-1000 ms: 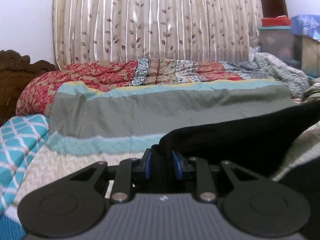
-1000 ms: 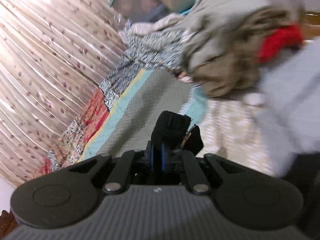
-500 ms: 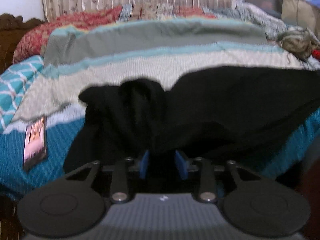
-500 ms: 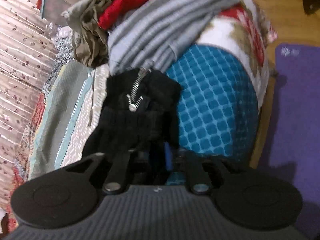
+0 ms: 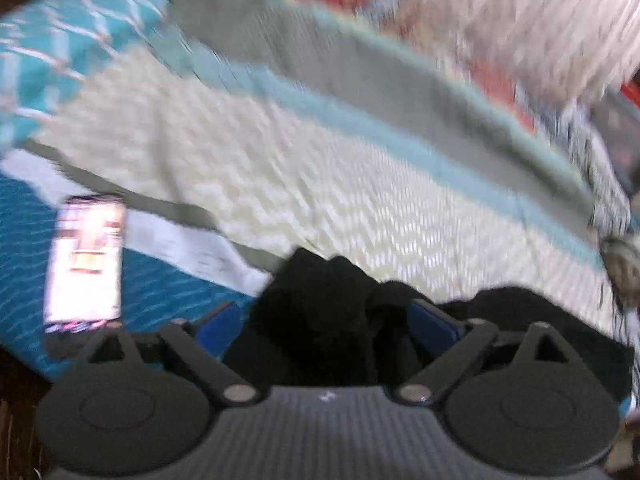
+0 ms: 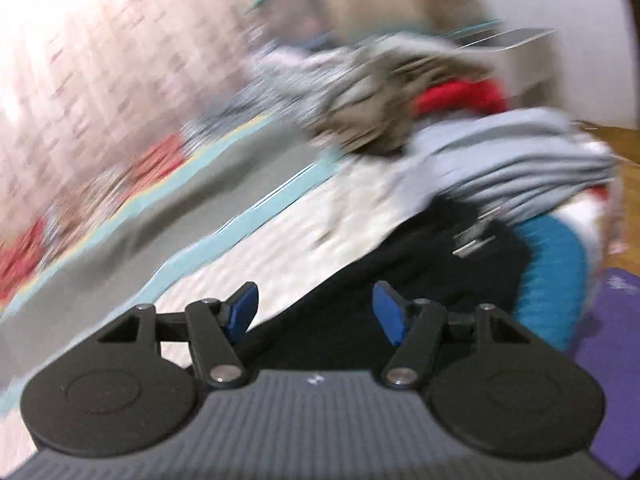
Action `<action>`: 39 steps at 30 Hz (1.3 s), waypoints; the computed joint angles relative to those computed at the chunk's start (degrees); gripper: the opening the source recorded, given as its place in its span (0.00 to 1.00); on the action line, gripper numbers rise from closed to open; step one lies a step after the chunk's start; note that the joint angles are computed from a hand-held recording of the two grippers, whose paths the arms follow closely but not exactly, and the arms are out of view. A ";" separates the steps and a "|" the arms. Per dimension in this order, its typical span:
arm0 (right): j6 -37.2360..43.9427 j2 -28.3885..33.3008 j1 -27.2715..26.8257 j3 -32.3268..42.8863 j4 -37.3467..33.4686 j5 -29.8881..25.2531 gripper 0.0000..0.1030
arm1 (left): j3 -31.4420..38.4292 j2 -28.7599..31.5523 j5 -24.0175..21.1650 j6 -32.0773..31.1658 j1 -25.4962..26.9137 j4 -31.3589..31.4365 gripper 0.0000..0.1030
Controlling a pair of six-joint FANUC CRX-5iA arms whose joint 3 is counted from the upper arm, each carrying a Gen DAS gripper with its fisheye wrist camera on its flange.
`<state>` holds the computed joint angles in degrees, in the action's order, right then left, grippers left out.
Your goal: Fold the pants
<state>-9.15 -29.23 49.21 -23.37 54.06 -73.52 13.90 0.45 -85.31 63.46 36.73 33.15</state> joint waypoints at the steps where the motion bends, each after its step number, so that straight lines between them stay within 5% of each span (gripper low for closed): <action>1: 2.07 1.41 0.41 1.05 -2.08 2.05 0.64 | 2.04 2.13 -2.20 0.98 -1.83 -1.29 0.86; 2: 3.97 2.48 0.77 1.88 -3.99 3.41 0.64 | 4.40 4.33 -3.77 1.87 -3.79 -2.96 0.79; 3: 5.87 3.56 1.23 2.81 -6.02 4.71 0.64 | 6.56 5.34 -3.90 2.75 -6.13 -7.05 0.42; 4: 8.01 4.72 1.55 3.71 -8.13 6.45 0.64 | 7.75 5.26 -3.47 3.30 -7.98 -11.10 0.24; 7: 17.15 8.90 2.29 7.52 -14.05 10.02 0.60 | 2.15 0.89 1.46 1.69 -5.27 -5.47 0.15; 11: 25.85 11.34 2.01 10.04 -19.27 12.33 0.58 | -18.40 -14.54 10.52 -15.09 8.99 18.18 0.16; 13: 28.29 12.21 2.49 11.24 -21.94 10.30 0.58 | -25.18 -20.00 10.50 -20.98 15.21 22.64 0.17; 16: 28.57 12.71 2.40 11.34 -25.13 8.23 0.59 | -29.76 -24.06 6.31 -20.99 21.47 16.80 0.30; 18: 29.41 13.29 3.21 11.47 -23.82 7.53 0.62 | -27.86 -23.76 3.67 -14.90 20.53 4.49 0.40; 20: 32.30 14.34 3.18 12.85 -24.07 6.60 0.62 | -26.94 -22.66 0.97 -11.52 20.41 -1.20 0.40; 23: 31.76 12.62 4.56 12.17 -24.86 7.16 0.62 | -27.17 -21.37 0.85 -9.36 24.72 4.27 0.49; 25: 32.01 11.69 4.17 12.02 -25.64 8.56 0.62 | -26.27 -20.19 4.58 -8.14 24.86 8.83 0.59; 27: 32.59 11.13 4.17 11.89 -25.67 9.98 0.62 | -23.22 -17.90 7.57 -8.85 21.72 9.41 0.68; 28: 33.06 11.36 4.24 12.17 -25.69 10.27 0.62 | -20.83 -16.34 8.80 -9.59 19.05 8.54 0.85; 30: 33.64 11.90 4.83 12.55 -25.62 10.79 0.61 | -17.71 -13.54 9.89 -14.45 13.73 7.63 0.99; 32: 34.43 12.43 5.52 12.86 -25.41 10.46 0.61 | -14.96 -11.52 10.78 -16.51 7.77 3.00 1.00; 34: 35.10 13.24 5.80 13.44 -25.83 9.51 0.61 | -10.02 -7.38 6.84 -15.92 2.67 -2.02 0.96; 35: 35.06 13.47 5.92 13.73 -26.42 8.85 0.61 | -8.19 -5.26 4.35 -15.29 0.48 -3.30 0.83; 36: 34.96 13.50 5.92 13.87 -27.05 8.36 0.61 | -7.34 -4.13 3.19 -15.09 -0.61 -4.31 0.54; 39: 34.83 13.81 6.46 13.34 -26.53 7.78 0.61 | -11.29 -8.02 7.65 -15.77 -1.05 -3.69 0.44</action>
<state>25.68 -15.42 55.67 -10.02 27.52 -65.73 2.61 -7.58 -77.66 47.69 35.68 29.46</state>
